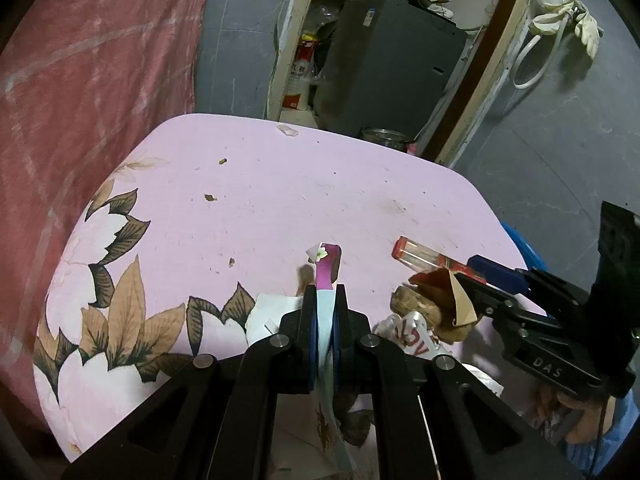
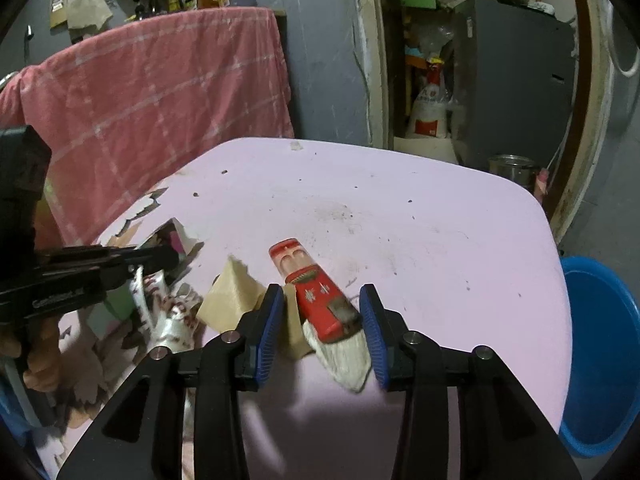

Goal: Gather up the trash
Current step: 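Close the right tool on the red lighter and lift it, then carry the wrapper and red lighter over the blue bucket and open both tools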

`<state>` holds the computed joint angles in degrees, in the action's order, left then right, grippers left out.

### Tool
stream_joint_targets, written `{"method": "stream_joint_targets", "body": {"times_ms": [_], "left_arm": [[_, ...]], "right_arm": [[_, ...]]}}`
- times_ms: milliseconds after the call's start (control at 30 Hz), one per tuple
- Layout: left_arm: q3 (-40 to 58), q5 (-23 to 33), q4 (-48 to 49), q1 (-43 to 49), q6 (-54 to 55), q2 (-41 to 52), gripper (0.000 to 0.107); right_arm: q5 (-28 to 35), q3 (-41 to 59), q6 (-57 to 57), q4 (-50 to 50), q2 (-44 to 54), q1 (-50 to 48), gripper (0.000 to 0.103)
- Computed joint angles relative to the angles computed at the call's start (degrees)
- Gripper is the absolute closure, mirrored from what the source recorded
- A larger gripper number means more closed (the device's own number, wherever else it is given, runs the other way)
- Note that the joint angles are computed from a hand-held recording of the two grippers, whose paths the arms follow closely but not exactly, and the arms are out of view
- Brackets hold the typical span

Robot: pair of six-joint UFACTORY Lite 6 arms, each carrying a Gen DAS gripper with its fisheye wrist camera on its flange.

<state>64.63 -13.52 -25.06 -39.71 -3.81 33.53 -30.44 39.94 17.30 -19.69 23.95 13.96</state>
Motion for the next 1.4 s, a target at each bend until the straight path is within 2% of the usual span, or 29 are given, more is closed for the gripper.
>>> {"method": "stream_joint_targets", "body": {"times_ms": [200,400,500,600,700,733,933,1167,1400], "left_arm": [[1.10,0.04,2.27,0.83,-1.84,0.99,0.103],[2.20,0.52,2.60,1.15,-1.92,1.74,0.103],[2.42,0.81,3.32,1.43,-2.24,1.84,0.103],[2.84,1.04,2.95,1.58,-1.44,2.02,0.103],[2.94,0.66,1.16,1.16,0.14,2.00,0.103],[2.80,0.48,1.14,1.10,0.22,1.89,0.103],[2.17,-2.56,-10.20,-1.50,11.16,0.12,0.103],[3.35,-7.17,-17.13,-5.75,17.47,-2.26,0.103],[6.67,-11.80,-20.50,-11.43,20.48,-2.20,0.103]], "right_arm": [[6.31,5.61,2.72,-3.87,2.15,0.84,0.061],[11.31,12.53,9.99,-13.06,6.26,0.44,0.061],[13.27,14.05,6.17,-10.42,7.11,1.89,0.060],[13.49,13.79,1.28,-6.19,7.04,2.79,0.071],[11.28,12.22,3.37,-8.15,6.27,1.68,0.077],[10.74,11.79,4.00,-8.62,6.01,1.45,0.082],[4.21,6.86,2.20,-5.17,2.75,-0.09,0.082],[-9.25,-5.88,-0.41,-1.41,-8.77,-4.98,0.082],[-13.13,-12.51,0.58,-2.42,-18.03,-9.69,0.082]]}}
